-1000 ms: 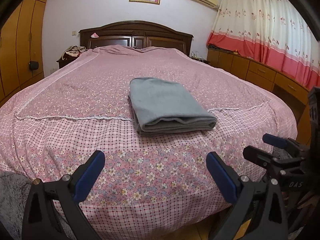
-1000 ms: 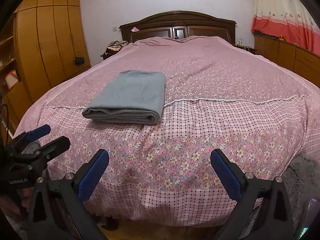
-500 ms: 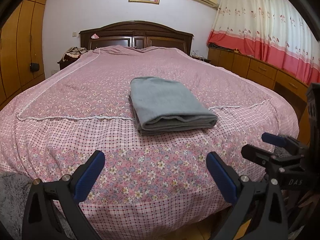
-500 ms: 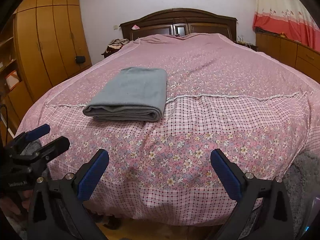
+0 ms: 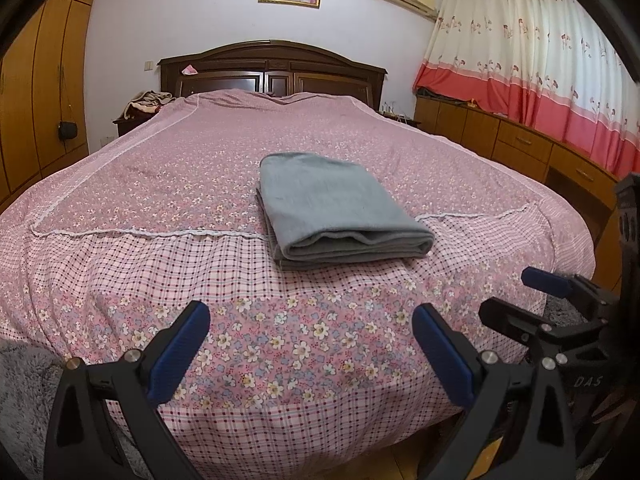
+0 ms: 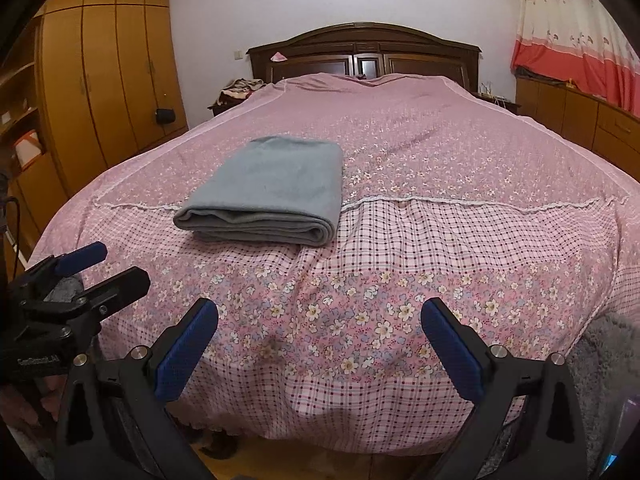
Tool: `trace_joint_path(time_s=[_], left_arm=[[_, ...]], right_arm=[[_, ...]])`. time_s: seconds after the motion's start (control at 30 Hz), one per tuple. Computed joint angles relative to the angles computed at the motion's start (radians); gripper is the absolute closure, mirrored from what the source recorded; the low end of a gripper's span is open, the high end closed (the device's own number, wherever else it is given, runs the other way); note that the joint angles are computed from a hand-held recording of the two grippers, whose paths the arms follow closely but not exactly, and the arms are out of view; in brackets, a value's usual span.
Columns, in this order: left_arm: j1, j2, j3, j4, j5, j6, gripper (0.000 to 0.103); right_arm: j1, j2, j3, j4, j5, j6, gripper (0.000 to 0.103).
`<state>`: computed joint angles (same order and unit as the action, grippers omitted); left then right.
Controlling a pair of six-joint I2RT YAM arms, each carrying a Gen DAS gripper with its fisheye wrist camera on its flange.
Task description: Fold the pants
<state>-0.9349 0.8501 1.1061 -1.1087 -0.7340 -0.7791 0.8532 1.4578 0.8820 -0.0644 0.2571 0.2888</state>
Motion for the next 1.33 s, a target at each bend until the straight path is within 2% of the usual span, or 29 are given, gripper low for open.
trace_joint_path(time_s=[1.33], left_arm=[[0.004,-0.001,-0.012,0.016,0.012,0.010,0.000]], right_arm=[[0.011,0.037,0.012,-0.012,-0.004,0.009,0.000]])
